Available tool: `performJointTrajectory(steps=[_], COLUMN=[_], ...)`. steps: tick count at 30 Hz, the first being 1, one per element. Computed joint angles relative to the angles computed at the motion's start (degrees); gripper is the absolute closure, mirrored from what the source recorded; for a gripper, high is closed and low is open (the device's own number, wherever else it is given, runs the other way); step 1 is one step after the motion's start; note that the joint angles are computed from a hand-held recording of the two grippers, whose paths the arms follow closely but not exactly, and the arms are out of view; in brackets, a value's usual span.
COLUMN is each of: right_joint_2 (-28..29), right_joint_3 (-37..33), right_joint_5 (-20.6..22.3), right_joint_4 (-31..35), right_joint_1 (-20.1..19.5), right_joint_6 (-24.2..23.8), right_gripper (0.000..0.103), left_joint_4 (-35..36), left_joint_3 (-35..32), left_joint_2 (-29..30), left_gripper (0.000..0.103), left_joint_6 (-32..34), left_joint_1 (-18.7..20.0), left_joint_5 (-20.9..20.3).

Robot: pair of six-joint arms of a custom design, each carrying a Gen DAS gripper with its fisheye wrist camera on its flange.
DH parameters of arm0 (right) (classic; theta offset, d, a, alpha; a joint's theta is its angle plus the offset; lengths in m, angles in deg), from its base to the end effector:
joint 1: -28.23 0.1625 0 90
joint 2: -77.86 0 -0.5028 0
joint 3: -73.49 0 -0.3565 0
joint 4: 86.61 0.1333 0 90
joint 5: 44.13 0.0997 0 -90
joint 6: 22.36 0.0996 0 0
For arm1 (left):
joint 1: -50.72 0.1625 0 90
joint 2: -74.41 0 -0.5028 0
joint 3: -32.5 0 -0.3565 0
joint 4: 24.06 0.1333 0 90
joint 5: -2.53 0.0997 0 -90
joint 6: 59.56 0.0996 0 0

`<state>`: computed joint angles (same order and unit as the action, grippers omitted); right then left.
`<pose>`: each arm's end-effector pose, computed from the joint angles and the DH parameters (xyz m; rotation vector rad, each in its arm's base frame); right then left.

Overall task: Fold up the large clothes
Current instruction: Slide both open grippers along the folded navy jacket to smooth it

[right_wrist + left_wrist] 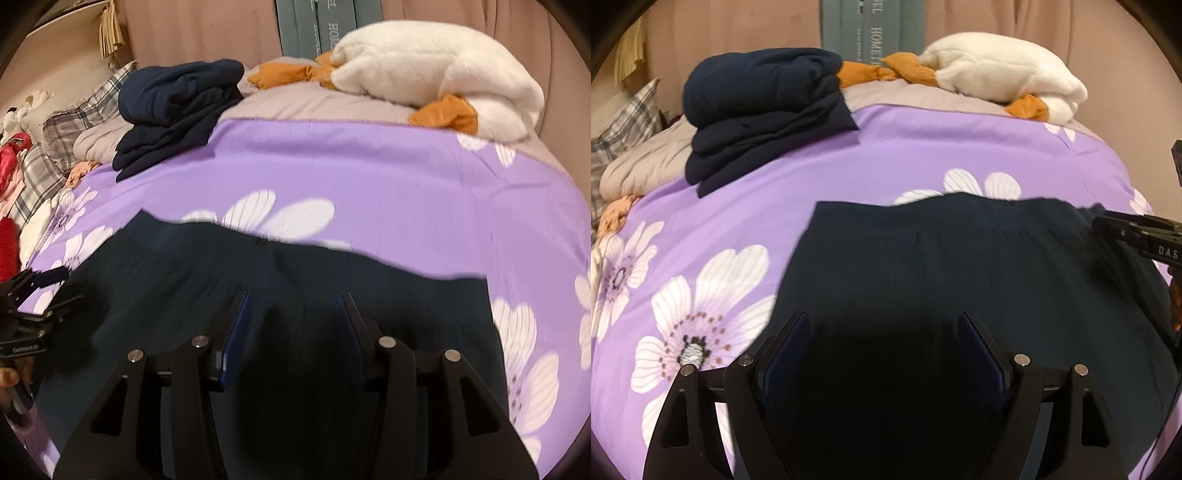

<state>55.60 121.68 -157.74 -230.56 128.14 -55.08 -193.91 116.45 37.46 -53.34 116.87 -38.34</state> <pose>0.2498 -0.8871 0.1633 0.8179 -2.4689 0.5279 -0.1181 -0.7832 0.2033 0.2915 2.2563 -0.8147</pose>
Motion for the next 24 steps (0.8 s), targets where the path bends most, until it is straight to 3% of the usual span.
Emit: performJointTrajectory(steps=[8, 12, 16, 20, 24], right_joint_2=[-3.1, -3.8, -6.1, -7.8, -11.2], right_joint_3=[7.0, 7.7, 11.3, 17.6, 22.1], right_joint_5=[-6.6, -12.0, -12.2, -14.8, -12.3], right_joint_4=[-1.3, 0.4, -2.2, -11.0, -13.3], right_joint_1=[-1.0, -1.5, -2.1, -2.1, -3.4], right_joint_6=[0.3, 1.6, 0.4, -5.1, -1.6], right_gripper=[0.056, 0.056, 0.056, 0.043, 0.042], left_joint_4=[4.4, 8.9, 6.5, 3.7, 4.3], left_joint_3=[0.7, 1.1, 3.8, 6.6, 8.2], left_joint_2=[0.3, 0.0, -1.1, -2.6, -3.7], left_gripper=[0.021, 0.021, 0.019, 0.018, 0.018], left_joint_6=[-1.5, -4.1, -4.8, -5.9, -7.8], left_joint_1=[0.0, 0.3, 0.3, 0.6, 0.3], left_joint_5=[0.8, 1.7, 1.5, -0.1, 0.3])
